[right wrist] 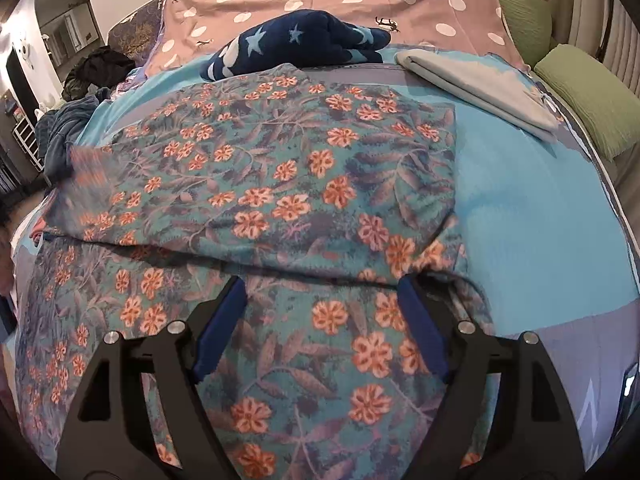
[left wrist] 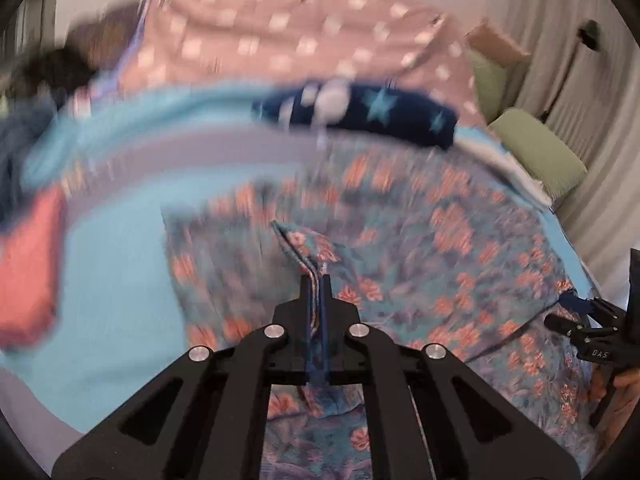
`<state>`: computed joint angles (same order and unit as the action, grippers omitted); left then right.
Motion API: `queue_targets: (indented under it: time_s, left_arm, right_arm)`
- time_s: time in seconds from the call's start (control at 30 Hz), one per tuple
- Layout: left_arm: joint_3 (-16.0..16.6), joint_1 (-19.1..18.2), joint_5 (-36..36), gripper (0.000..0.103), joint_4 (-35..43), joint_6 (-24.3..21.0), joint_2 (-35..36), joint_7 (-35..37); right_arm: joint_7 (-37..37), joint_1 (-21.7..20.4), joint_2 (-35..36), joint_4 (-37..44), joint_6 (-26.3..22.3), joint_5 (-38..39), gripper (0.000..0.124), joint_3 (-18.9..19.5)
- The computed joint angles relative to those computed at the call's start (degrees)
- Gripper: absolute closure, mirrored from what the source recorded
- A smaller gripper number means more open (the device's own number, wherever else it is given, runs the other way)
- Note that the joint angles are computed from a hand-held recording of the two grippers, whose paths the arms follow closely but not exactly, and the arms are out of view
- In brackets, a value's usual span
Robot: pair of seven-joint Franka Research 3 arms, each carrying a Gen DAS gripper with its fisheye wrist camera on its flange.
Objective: Fold small clothes
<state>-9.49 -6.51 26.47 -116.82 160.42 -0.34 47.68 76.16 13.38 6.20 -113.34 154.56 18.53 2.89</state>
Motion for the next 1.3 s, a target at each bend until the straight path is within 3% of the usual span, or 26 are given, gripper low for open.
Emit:
queue_targets:
  time_s: [0.07,0.13,0.2,0.23,0.27,0.3,0.37,0.5,0.57,0.67,0.77,0.9,1.0,1.1,1.2,1.3]
  left_arm:
    - [0.1,0.2,2.5,0.099,0.8,-0.6,-0.9,0.1]
    - [0.0,0.3,3.1,0.097,2.4,-4.6,-0.4,1.8]
    - [0.0,0.1,-1.0,0.08,3.5,-9.6,1.0,5.4]
    - [-0.1,-0.1,-0.8,0.066,3.3,-11.4,1.3,4.8]
    - [-0.1,-0.2,-0.1,0.062,2.6,-11.7,1.1,4.0]
    - [-0.1,-0.3,0.0,0.061,0.6,-11.0,0.1,3.4]
    - [-0.1,-0.3,-1.0,0.047,-2.7,-8.8,-2.0,3.1]
    - [-1.6,0.0,5.9,0.031,-10.1,-7.6,-8.9,-4.2]
    - [-1.0,-1.0,2.4,0.021,-16.0,-3.3,-13.8,-3.2]
    - [-1.0,-2.7,-2.1,0.019,-22.2,-1.2,-19.1,-0.9]
    - [-3.5,-2.1,-1.6,0.019,-26.4,-1.0,-23.2,-3.1]
    - [-2.3,-4.6,-7.0,0.019,-30.1,1.0,-25.7,-4.0]
    - [-1.8,-6.4,-10.9,0.019,-32.1,1.6,-27.3,-5.3]
    - [0.4,-10.4,-15.4,0.019,-35.3,2.4,-30.3,-3.9]
    - [1.8,-13.6,-19.0,0.019,-38.4,2.6,-34.1,-2.0]
    - [1.5,-15.6,-21.8,0.019,-42.9,3.1,-39.9,-3.3]
  right_arm:
    - [-0.6,-0.2,-0.8,-1.0,0.3,1.0,0.042,0.1]
    - [-1.4,-0.4,-1.8,-2.0,0.5,2.3,0.041,0.1]
    - [-2.3,-0.6,-3.1,-3.3,0.4,4.4,0.04,0.1]
    - [-3.3,-0.8,-4.1,-4.2,0.4,5.9,0.04,0.1]
    - [-3.9,-0.9,-4.9,-5.0,0.3,7.0,0.04,0.0]
    - [-4.9,-1.0,-6.3,-6.3,0.4,8.6,0.04,-0.2]
    - [-6.5,-1.2,-8.8,-8.8,0.6,10.8,0.04,-0.8]
    - [-9.1,-1.8,-14.9,-15.3,1.8,14.9,0.04,-2.8]
    - [-11.1,-1.8,-17.4,-18.0,1.7,18.2,0.04,-4.3]
    - [-14.7,-2.0,-20.9,-21.6,1.0,22.7,0.04,-6.4]
    - [-16.8,-2.0,-23.7,-24.6,0.4,25.1,0.04,-7.6]
    - [-19.8,-1.2,-27.5,-28.1,-0.1,28.5,0.04,-8.5]
    - [-21.2,-0.9,-31.4,-32.1,2.2,29.0,0.04,-8.0]
    - [-17.1,-2.8,-35.4,-36.6,6.5,26.3,0.04,-6.2]
    - [-13.9,-3.0,-39.5,-39.8,3.3,26.3,0.04,-9.5]
    - [-16.3,-1.6,-44.9,-43.5,-0.8,30.3,0.041,-15.4]
